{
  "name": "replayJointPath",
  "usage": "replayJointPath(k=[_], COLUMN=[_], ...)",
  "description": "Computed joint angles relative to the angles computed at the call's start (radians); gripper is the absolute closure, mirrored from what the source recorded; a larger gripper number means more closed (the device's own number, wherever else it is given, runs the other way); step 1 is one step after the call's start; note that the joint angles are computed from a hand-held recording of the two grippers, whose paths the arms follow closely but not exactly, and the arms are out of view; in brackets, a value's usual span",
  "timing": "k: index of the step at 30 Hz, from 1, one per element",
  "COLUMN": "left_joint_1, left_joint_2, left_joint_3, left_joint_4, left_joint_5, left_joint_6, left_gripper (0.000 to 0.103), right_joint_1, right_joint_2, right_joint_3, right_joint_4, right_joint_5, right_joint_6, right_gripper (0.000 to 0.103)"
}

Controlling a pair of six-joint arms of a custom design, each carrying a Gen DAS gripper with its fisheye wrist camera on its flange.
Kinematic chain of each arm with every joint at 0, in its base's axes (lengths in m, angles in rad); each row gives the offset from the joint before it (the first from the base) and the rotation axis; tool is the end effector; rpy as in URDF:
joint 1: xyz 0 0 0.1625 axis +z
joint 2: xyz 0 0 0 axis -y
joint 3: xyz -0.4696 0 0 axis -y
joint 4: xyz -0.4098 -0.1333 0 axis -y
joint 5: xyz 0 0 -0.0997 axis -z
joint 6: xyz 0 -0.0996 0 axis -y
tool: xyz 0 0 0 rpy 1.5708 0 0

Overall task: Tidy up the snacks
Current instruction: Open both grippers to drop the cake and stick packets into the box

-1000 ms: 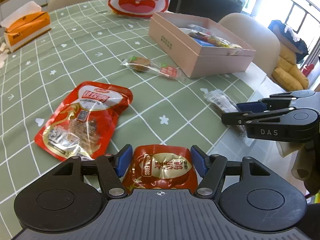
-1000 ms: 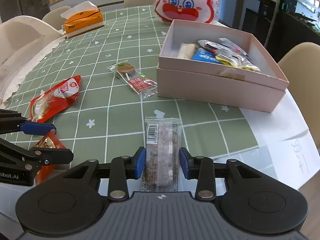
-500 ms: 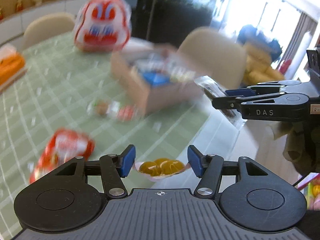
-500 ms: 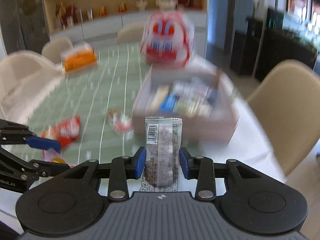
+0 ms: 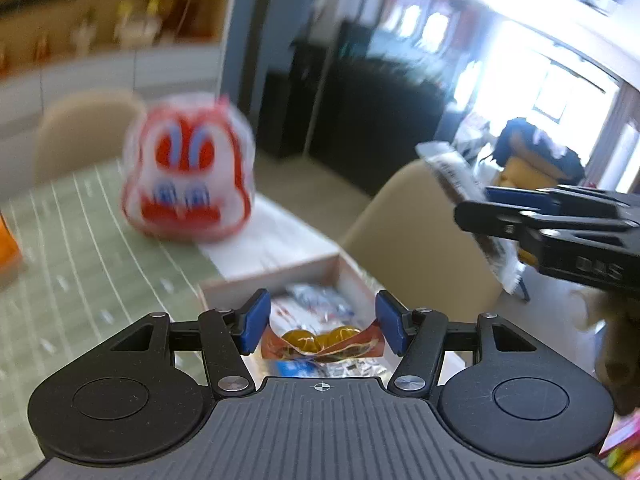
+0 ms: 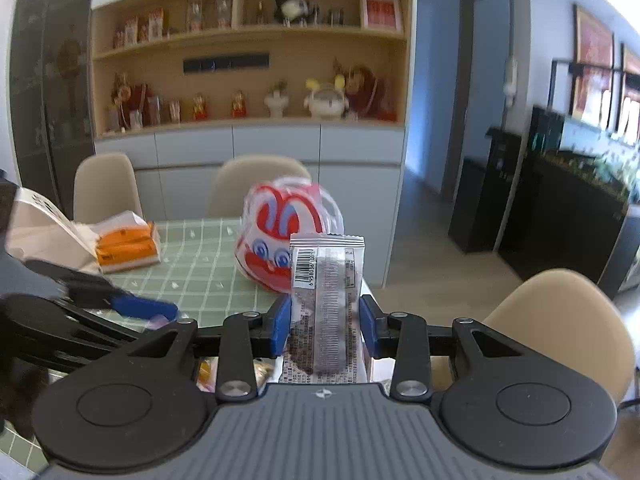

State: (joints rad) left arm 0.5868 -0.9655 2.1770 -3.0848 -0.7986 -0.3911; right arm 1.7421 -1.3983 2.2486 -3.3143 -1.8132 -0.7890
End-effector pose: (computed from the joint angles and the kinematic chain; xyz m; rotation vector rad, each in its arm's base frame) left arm -0.3272 -0.4611 0.1266 0.5964 2.4959 -0.9624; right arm 0.1911 -0.4630 0.3342 1.0081 -2.2460 1.0303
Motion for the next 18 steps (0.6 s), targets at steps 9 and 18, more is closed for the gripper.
replayJointPath(k=[9,18], left_joint_1=[0.138,0.19], left_joint_2=[0.139,0.164], left_joint_3=[-0.076,-0.037], left_joint_4=[0.005,-0.298], left_joint_5=[-0.044,-0.064], left_joint_6=[-0.112,-0.114], left_gripper=[0.039,0.032], right_joint_1=[-0.114,-0.163], right_joint_2=[0.115,0.235], right_joint_3=[-0.107,-0.158], right_joint_4=[0.169,0.253], right_joint_5=[-0.001,-0.044], right_joint_6=[0.025,0.071], right_gripper=[0.067,0.063])
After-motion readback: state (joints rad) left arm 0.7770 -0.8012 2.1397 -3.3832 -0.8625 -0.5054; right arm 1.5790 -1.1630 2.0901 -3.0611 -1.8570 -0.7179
